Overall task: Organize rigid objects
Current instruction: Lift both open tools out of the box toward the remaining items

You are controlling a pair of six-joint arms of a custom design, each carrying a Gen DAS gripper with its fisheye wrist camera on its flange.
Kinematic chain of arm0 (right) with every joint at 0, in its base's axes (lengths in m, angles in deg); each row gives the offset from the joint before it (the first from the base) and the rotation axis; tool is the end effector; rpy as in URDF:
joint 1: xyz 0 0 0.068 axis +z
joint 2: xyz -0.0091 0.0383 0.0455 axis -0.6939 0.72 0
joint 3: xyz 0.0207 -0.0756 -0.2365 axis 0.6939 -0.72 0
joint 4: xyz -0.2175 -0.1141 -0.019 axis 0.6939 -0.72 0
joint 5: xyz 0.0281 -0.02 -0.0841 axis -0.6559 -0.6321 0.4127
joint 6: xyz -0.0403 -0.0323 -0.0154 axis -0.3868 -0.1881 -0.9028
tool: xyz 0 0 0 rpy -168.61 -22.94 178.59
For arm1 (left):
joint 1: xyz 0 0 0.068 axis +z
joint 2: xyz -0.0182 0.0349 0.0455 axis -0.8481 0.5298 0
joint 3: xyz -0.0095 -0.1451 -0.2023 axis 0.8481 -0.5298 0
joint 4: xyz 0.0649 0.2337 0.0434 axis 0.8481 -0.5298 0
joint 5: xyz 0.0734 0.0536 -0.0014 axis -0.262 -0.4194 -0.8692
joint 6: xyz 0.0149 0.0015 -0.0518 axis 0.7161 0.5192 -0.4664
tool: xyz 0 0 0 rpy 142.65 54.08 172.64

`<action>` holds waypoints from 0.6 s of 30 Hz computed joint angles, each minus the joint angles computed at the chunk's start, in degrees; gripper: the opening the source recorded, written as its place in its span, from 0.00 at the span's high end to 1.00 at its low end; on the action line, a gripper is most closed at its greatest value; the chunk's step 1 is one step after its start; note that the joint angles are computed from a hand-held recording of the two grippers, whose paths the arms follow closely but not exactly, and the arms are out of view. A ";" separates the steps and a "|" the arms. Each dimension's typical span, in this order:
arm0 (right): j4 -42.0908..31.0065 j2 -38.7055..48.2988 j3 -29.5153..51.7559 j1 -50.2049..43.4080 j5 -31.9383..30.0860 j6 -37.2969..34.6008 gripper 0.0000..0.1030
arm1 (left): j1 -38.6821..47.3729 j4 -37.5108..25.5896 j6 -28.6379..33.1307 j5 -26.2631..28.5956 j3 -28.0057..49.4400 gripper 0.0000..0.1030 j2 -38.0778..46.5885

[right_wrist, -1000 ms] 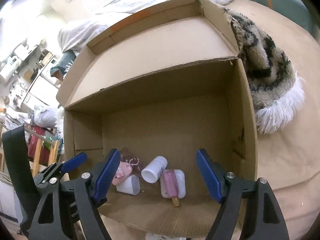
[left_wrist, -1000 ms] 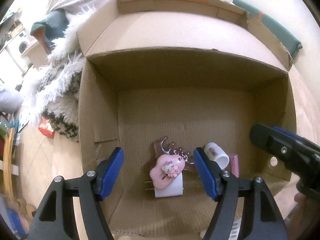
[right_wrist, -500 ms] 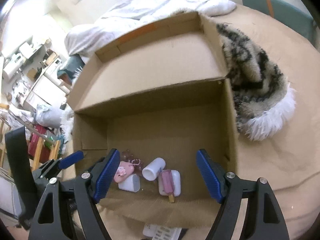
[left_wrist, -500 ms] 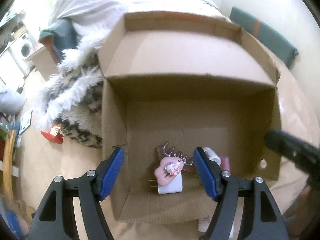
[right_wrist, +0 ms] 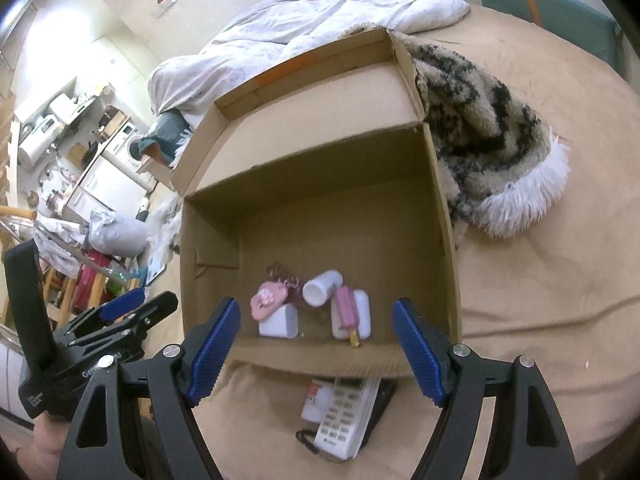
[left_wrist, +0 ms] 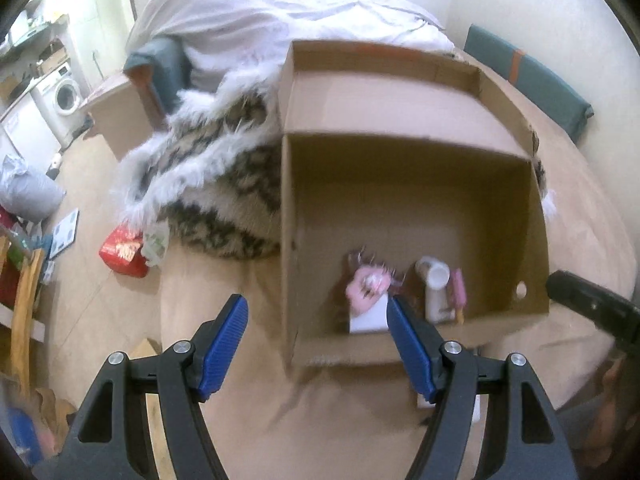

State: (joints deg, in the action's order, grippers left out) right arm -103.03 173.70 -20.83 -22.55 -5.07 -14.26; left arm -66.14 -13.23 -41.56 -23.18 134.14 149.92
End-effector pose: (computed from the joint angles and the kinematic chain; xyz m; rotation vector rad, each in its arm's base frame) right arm 0.3058 0.1281 0.2264 0.0296 2.5565 0.6216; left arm 0.3191 -0.0432 0.2377 -0.0013 2.5908 -0.0120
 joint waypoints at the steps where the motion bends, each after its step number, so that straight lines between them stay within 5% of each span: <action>1: 0.11 -0.52 -0.86 0.34 0.02 0.06 0.20 | 0.35 0.02 -0.06 0.22 -1.06 0.33 -0.58; 18: -4.39 0.57 -4.86 4.82 1.27 -0.26 0.20 | 2.46 -1.46 -1.59 0.91 -5.94 0.33 3.21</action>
